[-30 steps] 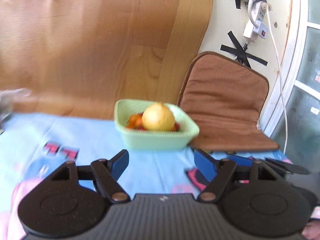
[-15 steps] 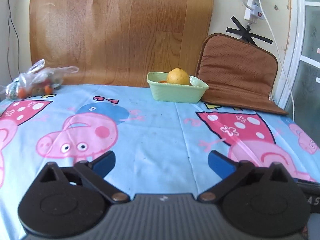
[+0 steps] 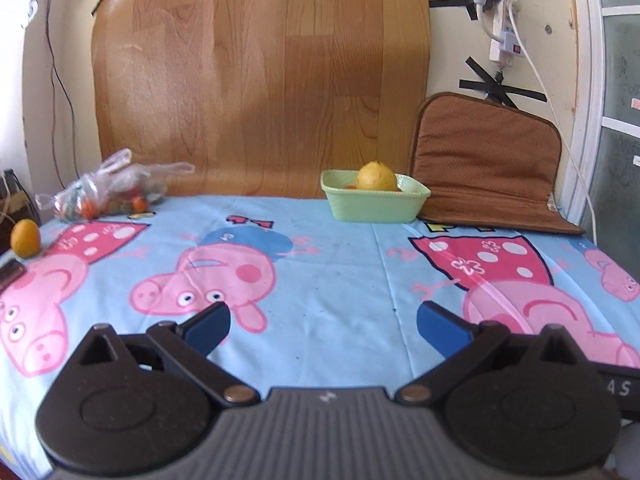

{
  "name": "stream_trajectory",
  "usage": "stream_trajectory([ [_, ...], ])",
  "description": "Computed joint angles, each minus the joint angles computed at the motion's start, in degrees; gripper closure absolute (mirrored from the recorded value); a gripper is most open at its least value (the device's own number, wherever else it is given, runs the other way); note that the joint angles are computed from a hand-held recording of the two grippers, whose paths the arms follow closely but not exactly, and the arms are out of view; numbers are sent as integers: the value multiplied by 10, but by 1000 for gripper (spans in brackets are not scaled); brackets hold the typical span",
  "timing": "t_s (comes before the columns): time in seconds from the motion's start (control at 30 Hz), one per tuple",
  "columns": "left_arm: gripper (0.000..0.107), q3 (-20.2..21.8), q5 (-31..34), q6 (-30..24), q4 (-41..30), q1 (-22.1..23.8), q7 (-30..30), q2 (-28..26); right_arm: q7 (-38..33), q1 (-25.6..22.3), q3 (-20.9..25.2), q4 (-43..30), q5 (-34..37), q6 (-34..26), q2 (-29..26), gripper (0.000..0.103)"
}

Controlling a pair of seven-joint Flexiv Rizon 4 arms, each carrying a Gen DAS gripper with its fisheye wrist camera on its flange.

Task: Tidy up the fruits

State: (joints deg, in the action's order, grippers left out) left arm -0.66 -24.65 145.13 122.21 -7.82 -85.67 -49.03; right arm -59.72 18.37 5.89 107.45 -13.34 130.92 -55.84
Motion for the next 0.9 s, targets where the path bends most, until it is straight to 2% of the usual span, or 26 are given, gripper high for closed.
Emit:
stream_trajectory([
  [0.13, 4, 12, -62, 17, 8, -37, 26, -1, 1, -8, 9, 15, -15, 6, 4, 3],
  [0.33, 4, 7, -102, 55, 25, -52, 29, -3, -5, -9, 11, 37, -27, 10, 17, 3],
  [0.43, 4, -1, -98, 58, 33, -44, 19, 0, -17, -2, 7, 49, -19, 17, 23, 3],
  [0.6, 4, -10, -72, 24, 42, -26, -1, 10, -31, 11, -1, 55, 8, 22, 26, 3],
  [0.77, 4, -6, -45, 4, 48, -17, -23, 15, -24, 19, -2, 54, 32, -4, 32, 4],
  [0.9, 4, 1, -31, 16, 51, -20, -33, 12, -22, 17, 1, 57, 30, -11, 35, 4],
])
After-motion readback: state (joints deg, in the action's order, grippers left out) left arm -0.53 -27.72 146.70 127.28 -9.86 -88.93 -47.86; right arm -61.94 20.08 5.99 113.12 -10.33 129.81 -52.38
